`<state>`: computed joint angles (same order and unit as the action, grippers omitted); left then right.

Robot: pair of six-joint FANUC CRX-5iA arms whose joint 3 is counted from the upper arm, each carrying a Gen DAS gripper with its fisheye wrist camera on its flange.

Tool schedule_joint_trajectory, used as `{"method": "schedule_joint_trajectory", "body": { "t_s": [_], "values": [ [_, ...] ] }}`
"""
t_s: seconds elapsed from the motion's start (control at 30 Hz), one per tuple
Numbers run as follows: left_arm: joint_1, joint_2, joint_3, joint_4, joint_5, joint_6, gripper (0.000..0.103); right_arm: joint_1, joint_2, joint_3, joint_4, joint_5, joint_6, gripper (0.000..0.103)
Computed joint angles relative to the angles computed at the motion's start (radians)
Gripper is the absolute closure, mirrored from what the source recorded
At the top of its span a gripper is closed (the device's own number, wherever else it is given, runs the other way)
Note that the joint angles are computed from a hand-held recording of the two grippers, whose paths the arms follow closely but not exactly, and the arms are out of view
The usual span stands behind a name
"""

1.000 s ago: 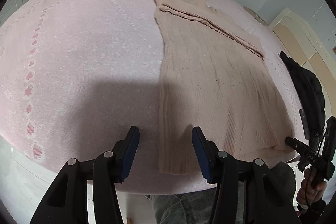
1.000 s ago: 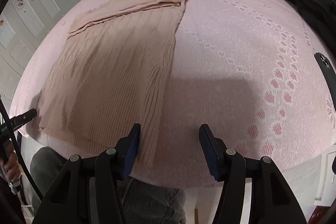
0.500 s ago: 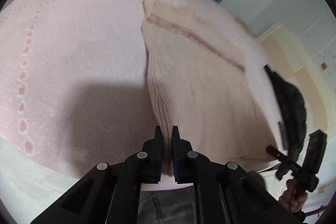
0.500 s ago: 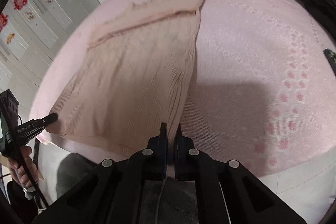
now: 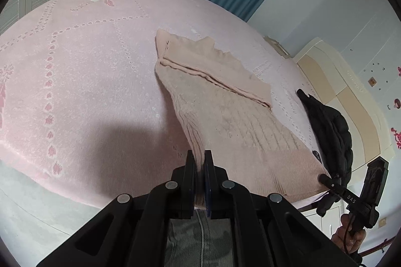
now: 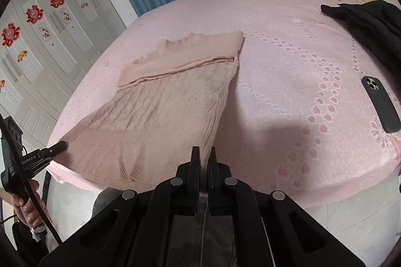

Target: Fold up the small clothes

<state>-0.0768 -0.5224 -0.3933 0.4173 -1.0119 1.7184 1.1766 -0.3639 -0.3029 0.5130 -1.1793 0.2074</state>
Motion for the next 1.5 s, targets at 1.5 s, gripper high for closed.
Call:
{"method": "schedule_joint_trajectory", "body": {
  "t_s": [1.5],
  "values": [
    [-0.017, 0.641, 0.601, -0.222, 0.053, 0.163, 0.096, -0.523, 0.521, 0.489, -0.254, 0.33, 0.339, 0.099]
  ]
}}
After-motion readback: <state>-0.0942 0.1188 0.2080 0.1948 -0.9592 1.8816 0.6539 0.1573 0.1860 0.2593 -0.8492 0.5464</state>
